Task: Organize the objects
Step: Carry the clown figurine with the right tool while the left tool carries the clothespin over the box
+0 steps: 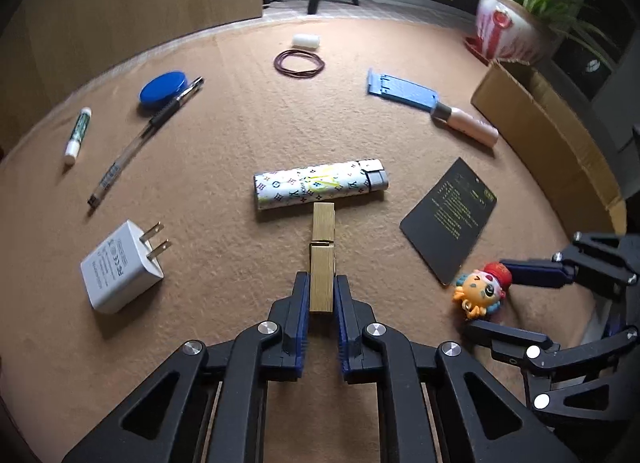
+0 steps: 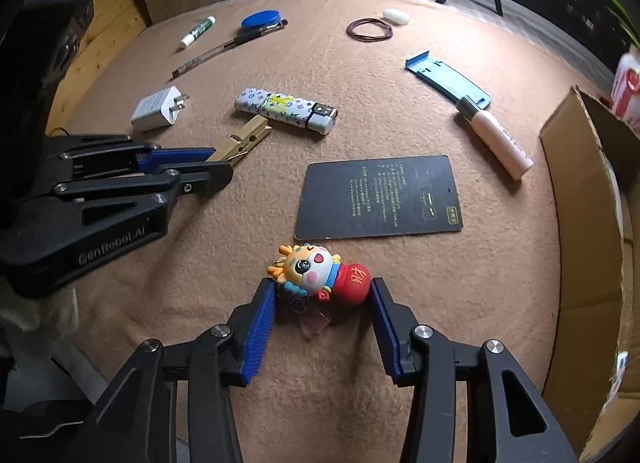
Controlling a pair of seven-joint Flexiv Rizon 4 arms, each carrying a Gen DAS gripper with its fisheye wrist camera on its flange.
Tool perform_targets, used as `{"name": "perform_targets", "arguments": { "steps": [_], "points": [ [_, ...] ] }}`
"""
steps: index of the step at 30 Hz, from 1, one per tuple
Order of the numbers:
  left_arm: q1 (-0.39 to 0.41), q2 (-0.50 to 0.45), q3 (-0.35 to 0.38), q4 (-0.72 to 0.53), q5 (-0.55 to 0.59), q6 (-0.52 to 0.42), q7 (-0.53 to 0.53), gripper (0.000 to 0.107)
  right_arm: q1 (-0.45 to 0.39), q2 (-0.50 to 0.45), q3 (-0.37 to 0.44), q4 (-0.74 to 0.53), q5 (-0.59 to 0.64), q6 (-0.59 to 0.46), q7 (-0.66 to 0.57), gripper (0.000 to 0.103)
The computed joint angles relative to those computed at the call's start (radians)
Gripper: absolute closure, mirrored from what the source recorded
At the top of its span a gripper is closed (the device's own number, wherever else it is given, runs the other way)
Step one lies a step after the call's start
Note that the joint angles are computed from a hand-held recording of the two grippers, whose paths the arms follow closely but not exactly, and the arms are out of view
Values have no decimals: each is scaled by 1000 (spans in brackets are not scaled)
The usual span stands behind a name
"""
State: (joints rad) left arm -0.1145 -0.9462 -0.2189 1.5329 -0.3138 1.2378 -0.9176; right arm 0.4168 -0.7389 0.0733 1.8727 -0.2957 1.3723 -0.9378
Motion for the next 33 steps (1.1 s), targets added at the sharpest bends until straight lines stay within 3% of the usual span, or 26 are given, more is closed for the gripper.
{"name": "perform_targets", "arguments": {
  "steps": [5,13,17,27,33],
  "points": [
    [22,18,-22,30,-28,-4,-16,95,17,23,-19,37,17,61,44,60],
    [79,79,-131,121,-93,44,32,95,46,108,-102,150,42,184,122,60],
    [79,96,-173,125,-122,53,59,95,126,171,-229,241,47,250,171,60],
    [-3,93,-255,61,-163,30,145,95,438,282,-669,443,131,317,186,60],
    [-108,49,-250,-39,-167,-27,168,95,476,292,-766,498,202,314,145,60]
  ]
}}
